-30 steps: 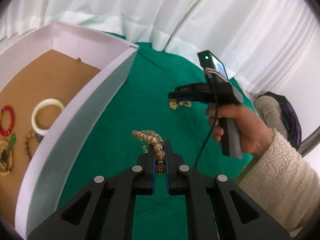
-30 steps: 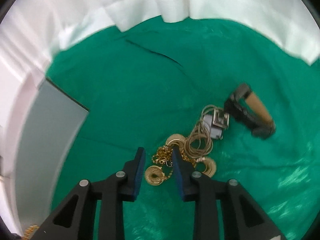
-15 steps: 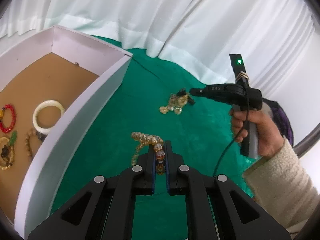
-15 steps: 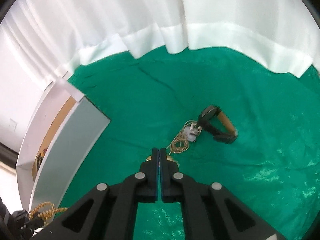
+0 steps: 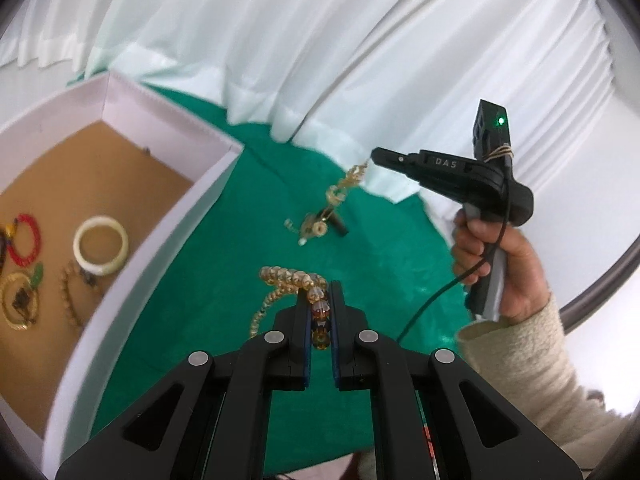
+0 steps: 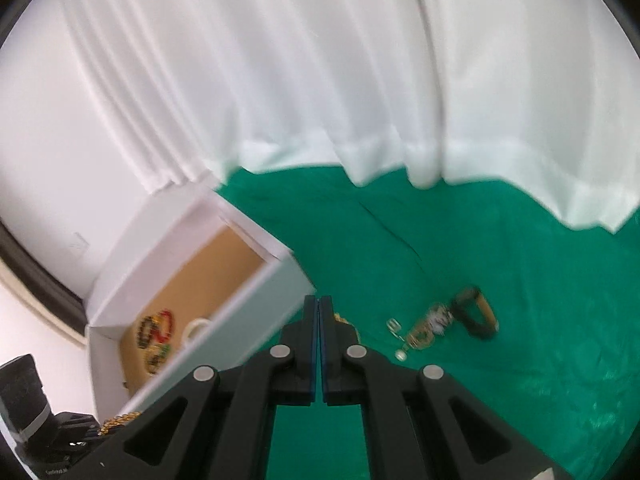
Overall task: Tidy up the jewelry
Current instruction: 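Carry the pearl necklace and gold charms into the white box and release both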
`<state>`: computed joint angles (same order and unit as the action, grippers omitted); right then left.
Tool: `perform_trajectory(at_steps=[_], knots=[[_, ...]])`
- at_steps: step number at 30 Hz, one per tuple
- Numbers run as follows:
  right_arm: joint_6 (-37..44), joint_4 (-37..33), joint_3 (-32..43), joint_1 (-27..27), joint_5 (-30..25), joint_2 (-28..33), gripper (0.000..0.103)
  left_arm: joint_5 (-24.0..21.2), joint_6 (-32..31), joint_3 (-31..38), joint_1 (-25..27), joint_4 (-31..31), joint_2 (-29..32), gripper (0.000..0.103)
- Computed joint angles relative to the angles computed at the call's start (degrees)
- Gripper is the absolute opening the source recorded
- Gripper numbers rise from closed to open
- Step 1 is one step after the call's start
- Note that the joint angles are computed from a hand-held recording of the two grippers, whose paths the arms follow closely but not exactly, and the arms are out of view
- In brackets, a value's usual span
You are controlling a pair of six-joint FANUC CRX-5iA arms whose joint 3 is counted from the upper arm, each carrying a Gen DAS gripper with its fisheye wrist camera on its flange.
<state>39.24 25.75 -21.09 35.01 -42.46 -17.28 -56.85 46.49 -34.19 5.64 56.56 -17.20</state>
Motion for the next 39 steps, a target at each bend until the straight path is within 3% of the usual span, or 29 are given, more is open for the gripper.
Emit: perform_trajectory(at_steps=[8,20,28,34,37,39], knots=[[4.74,0.59,8.46,5.46,-0.41,2.22,0.001,-7.16,1.15,4.52,8.82,3.74,-3.23,0.005],[16.33,-9.92,20.14,8.29,1.55,12.52,0.001,-7.27,3.15,3.95,22.64,-3.42,-6.53,0.005],[23.96,-17.22,25.07,6.55,0.54,21.14,0.001,-5.98,4.53,0.3,25.09,-10.15,-4.63,0.005],[26.5,-17.51,27.69,5.22,-2.19,28.66,0.001,-3.79,6.7,-1.34,25.3,-15.11,-2.3,0.005],[24.03,-15.74,27.57,4.78,-2.58,30.96,0.005,-1.6,9.21,-0.69,23.93,-19.6,-1.1,0.007],[21.78,-14.55,26.5,4.46,-1.66,31.12,0.008,-0.5,10.22,-0.64,23.72,-21.39,-1.57,0.029]])
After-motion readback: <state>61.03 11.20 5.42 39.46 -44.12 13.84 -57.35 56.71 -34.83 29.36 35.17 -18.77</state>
